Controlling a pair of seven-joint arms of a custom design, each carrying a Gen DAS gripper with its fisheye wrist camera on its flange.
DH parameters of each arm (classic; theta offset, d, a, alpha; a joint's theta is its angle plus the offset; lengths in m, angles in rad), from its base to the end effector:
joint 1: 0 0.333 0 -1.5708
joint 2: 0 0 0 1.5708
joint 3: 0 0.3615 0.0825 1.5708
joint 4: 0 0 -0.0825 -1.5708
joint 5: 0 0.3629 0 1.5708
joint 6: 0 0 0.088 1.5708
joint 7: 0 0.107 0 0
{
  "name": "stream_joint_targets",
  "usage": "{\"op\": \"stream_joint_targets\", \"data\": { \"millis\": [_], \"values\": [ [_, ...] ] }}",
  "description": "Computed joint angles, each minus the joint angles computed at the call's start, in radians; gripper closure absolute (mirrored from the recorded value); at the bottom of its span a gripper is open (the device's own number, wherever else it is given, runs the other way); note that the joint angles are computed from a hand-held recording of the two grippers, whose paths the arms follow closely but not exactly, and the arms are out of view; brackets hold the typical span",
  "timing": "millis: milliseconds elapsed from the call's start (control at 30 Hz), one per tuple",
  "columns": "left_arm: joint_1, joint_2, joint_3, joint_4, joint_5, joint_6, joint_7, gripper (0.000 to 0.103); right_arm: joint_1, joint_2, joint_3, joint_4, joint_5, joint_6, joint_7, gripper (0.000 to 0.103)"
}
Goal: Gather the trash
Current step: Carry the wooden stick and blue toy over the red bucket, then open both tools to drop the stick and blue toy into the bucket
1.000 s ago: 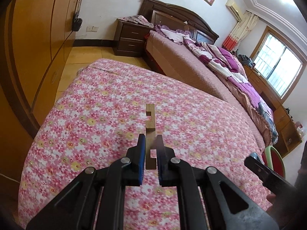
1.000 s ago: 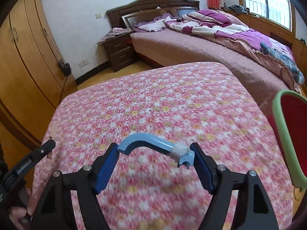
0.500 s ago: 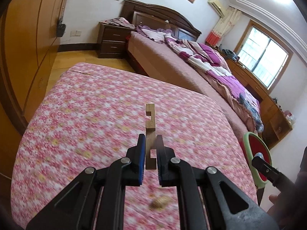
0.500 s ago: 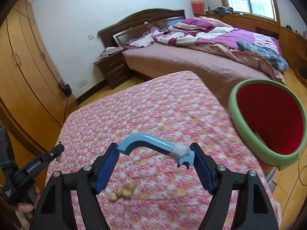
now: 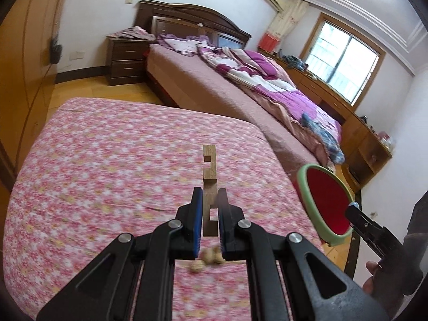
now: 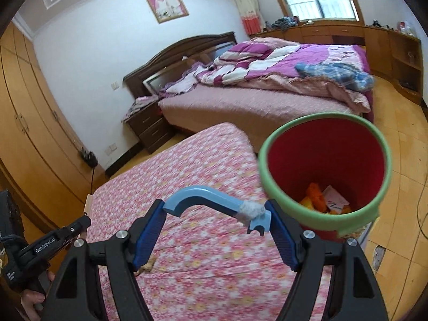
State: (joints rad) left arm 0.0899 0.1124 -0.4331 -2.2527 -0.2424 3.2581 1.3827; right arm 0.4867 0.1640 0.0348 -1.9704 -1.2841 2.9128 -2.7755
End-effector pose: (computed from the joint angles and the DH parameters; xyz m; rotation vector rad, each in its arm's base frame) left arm 0.5482 -0.1613 0.4859 -1.9272 1.7014 -1.1521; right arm 0.4963 0.3517 0.5008 -1.3591 1.7565 -0.4516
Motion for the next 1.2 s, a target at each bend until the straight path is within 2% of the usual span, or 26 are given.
{"op": "stream_joint_targets", "data": {
  "millis": [33,167,200,267,400,433,567,700,833,967,1033,1200],
  "values": [
    [-0.041,0.003,0.034,0.01,0.018,-0.007,-0.013,0.093,0.0,-0.012,-0.006,-0.011,-0.019,-0.003,0.024,0.026],
    [-0.086,0.027,0.04,0.063,0.034,-0.039,-0.008,0.093,-0.037,-0.054,-0.01,-0.056,-0.075,-0.002,0.099,0.026],
    [-0.107,0.032,0.056,0.077,0.043,-0.05,-0.009,0.093,-0.051,-0.067,-0.011,-0.07,-0.093,-0.004,0.117,0.026],
    [-0.182,0.046,0.118,0.112,0.088,-0.075,-0.029,0.093,-0.077,-0.079,-0.005,-0.081,-0.097,-0.009,0.114,0.026],
    [-0.26,0.101,0.159,0.214,0.147,-0.129,-0.031,0.094,-0.131,-0.104,-0.003,-0.109,-0.104,-0.007,0.09,0.026],
    [-0.271,0.119,0.156,0.242,0.157,-0.142,-0.023,0.094,-0.142,-0.109,-0.003,-0.116,-0.097,-0.019,0.073,0.026],
    [-0.236,0.194,0.048,0.33,0.123,-0.173,0.083,0.093,-0.189,-0.116,-0.011,-0.144,-0.089,-0.001,0.048,0.026],
    [-0.264,0.279,0.014,0.44,0.107,-0.227,0.15,0.094,-0.225,-0.111,-0.022,-0.156,-0.128,0.018,0.073,0.026],
    [-0.345,0.369,0.059,0.564,0.13,-0.298,0.161,0.094,-0.254,-0.086,-0.036,-0.15,-0.158,0.068,0.091,0.026],
    [-0.393,0.452,0.091,0.681,0.137,-0.375,0.15,0.094,-0.264,-0.057,-0.045,-0.133,-0.17,0.097,0.081,0.026],
    [-0.408,0.483,0.103,0.721,0.143,-0.399,0.146,0.094,-0.263,-0.045,-0.048,-0.126,-0.165,0.102,0.064,0.026],
    [-0.415,0.53,0.105,0.766,0.136,-0.402,0.15,0.094,-0.252,-0.017,-0.06,-0.103,-0.173,0.096,0.041,0.026]
  ]
}}
